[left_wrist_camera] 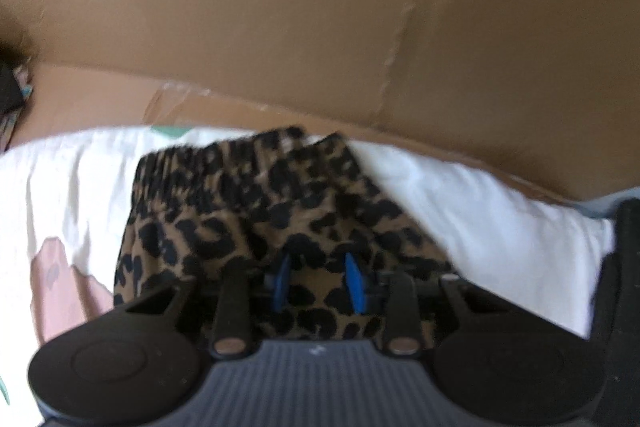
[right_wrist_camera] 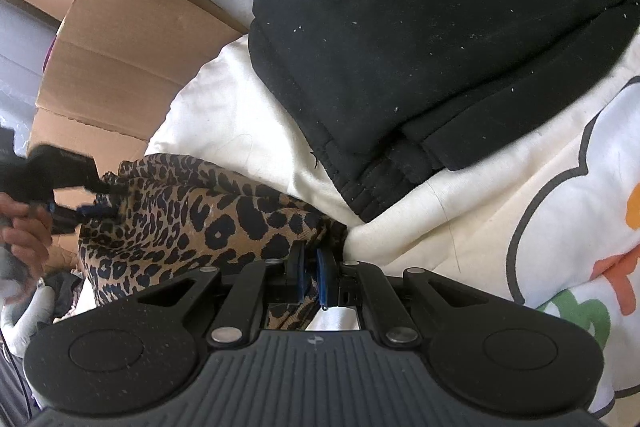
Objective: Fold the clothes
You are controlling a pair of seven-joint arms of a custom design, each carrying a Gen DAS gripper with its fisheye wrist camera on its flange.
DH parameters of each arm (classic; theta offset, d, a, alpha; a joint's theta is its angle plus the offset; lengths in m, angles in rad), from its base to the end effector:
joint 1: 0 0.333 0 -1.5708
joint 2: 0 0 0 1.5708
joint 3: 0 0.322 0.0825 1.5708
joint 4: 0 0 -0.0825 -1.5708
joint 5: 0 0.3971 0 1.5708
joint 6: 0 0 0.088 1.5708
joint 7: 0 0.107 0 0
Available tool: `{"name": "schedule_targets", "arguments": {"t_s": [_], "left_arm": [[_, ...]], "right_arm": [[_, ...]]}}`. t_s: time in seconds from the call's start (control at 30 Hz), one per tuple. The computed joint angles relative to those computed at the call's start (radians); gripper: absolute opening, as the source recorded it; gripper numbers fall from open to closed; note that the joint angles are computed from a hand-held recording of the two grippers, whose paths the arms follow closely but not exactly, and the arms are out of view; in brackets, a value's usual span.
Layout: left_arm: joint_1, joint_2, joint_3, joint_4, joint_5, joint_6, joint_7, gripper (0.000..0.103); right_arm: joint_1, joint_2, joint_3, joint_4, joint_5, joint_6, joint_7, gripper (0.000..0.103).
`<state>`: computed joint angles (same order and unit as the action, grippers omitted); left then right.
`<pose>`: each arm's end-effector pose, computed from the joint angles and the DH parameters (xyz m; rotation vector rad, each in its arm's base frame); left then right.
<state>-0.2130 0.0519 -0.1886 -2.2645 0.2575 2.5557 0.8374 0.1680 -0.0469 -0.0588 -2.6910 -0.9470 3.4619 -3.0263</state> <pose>0.5117 -0.2208 0.3586 -2.2010 1.9213 -0.2937 0.4118 0.1409 0.3169 -1.1652 2.1122 0.0020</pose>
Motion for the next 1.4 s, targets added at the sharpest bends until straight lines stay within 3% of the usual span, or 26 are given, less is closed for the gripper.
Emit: {"name": "schedule_targets", "arguments": {"t_s": [0.37, 0.5, 0.77, 1.3, 1.4], "left_arm": [[0.008, -0.024, 0.002, 0.006, -0.014, -0.024, 0.055, 0.028], [0.013, -0.031, -0.006, 0.035, -0.030, -0.045, 0.109, 0.028], [-0.005, 0.011, -0.011, 0.084, -0.018, -0.060, 0.088, 0.028], [-0.036, 0.110, 0.013, 0.110, -0.096, -0.011, 0.139, 0.028], [-0.035, 0.121, 0.022, 0.109, -0.099, -0.011, 0.132, 0.023]], "right_arm": [[0.003, -0.003, 0.009, -0.025, 0.094, 0.019, -0.061, 0.010], [0.005, -0.007, 0.039, -0.054, 0.236, 0.029, -0.172, 0.010], [0.010, 0.001, 0.030, -0.059, 0.243, 0.053, -0.181, 0.010], [0.010, 0.002, 0.031, -0.049, 0.222, 0.038, -0.192, 0.010], [0.013, -0.001, 0.031, -0.046, 0.219, 0.027, -0.193, 0.010]]}}
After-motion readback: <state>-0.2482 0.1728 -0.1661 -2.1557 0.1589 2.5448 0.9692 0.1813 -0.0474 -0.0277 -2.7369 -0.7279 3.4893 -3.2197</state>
